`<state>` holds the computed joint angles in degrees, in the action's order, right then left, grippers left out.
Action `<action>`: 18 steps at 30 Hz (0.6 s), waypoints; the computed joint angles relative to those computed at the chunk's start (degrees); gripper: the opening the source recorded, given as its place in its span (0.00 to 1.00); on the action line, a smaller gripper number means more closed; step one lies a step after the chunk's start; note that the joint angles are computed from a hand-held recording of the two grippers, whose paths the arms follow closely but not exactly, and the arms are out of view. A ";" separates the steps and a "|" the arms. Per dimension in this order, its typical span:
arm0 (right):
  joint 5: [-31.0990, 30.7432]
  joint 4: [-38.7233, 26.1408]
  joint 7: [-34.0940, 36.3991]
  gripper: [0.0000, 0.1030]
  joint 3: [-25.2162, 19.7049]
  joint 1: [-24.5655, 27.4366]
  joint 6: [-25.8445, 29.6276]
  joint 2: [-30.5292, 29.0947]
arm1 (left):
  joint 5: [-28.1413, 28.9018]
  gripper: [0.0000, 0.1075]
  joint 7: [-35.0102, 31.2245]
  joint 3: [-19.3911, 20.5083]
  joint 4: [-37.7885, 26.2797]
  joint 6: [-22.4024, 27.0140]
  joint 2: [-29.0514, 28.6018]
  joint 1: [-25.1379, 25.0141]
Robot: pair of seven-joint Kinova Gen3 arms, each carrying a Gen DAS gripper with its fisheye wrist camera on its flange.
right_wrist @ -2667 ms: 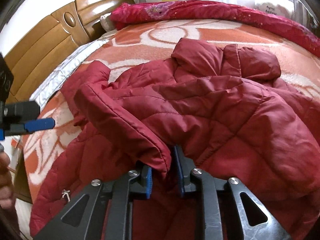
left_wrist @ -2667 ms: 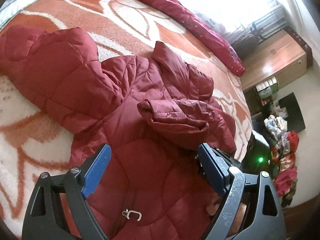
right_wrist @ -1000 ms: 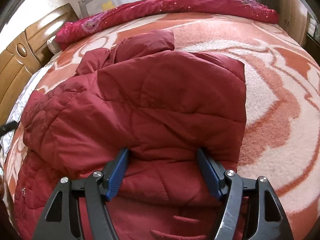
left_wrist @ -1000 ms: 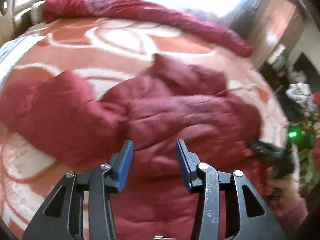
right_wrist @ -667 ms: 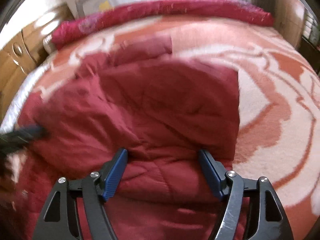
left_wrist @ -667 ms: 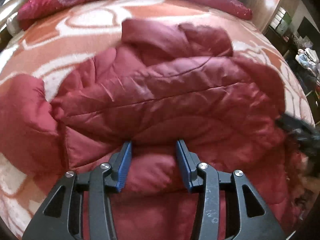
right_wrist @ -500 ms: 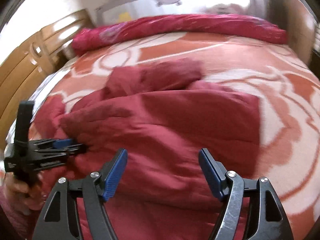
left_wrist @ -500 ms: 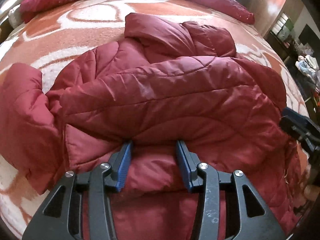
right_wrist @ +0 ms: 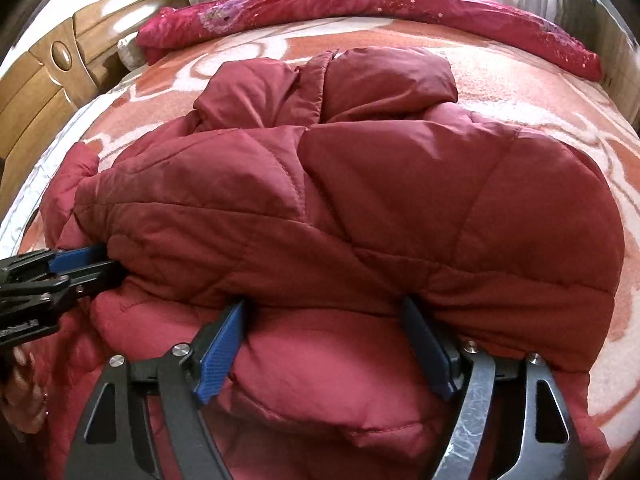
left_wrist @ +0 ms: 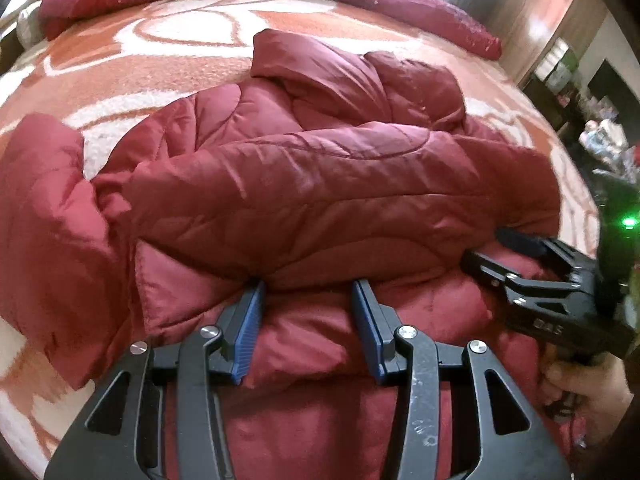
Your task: Fold large clothes
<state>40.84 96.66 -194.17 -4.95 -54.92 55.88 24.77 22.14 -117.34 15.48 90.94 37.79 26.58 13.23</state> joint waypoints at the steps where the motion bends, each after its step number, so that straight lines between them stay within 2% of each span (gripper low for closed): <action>1: -0.04 -0.10 0.06 0.77 -0.03 -0.07 0.24 0.03 | 1.24 0.40 -1.20 0.85 0.10 0.66 0.04 -1.43; 4: -0.23 -0.94 0.66 0.78 0.00 0.34 0.09 0.64 | 6.66 0.41 -5.85 2.90 1.31 3.46 -1.06 -6.61; 7: -1.68 -1.49 1.95 0.79 -0.17 0.94 0.35 0.32 | 12.02 0.43 -10.19 2.76 4.03 4.32 -3.79 -10.02; 10: -5.20 -4.65 4.23 0.79 -0.58 1.41 4.11 0.27 | 16.21 0.47 -13.25 0.76 7.07 4.08 -7.11 -12.46; 12: -5.77 -5.99 3.35 0.79 -0.32 0.33 5.90 -0.02 | 18.92 0.48 -15.15 -0.59 8.49 3.81 -8.34 -13.85; 15: -2.59 -5.09 -0.16 0.79 -0.77 -2.61 5.41 -1.75 | 22.41 0.48 -17.01 -2.80 9.21 5.32 -8.72 -16.40; 18: -0.72 -5.62 -1.61 0.79 -1.84 -4.93 7.27 -2.09 | 23.19 0.48 -17.02 -4.91 9.06 6.49 -8.13 -17.85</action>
<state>40.12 91.05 -195.78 -6.79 -59.84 63.15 22.67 45.33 -134.37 10.57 100.01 44.28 18.44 -4.62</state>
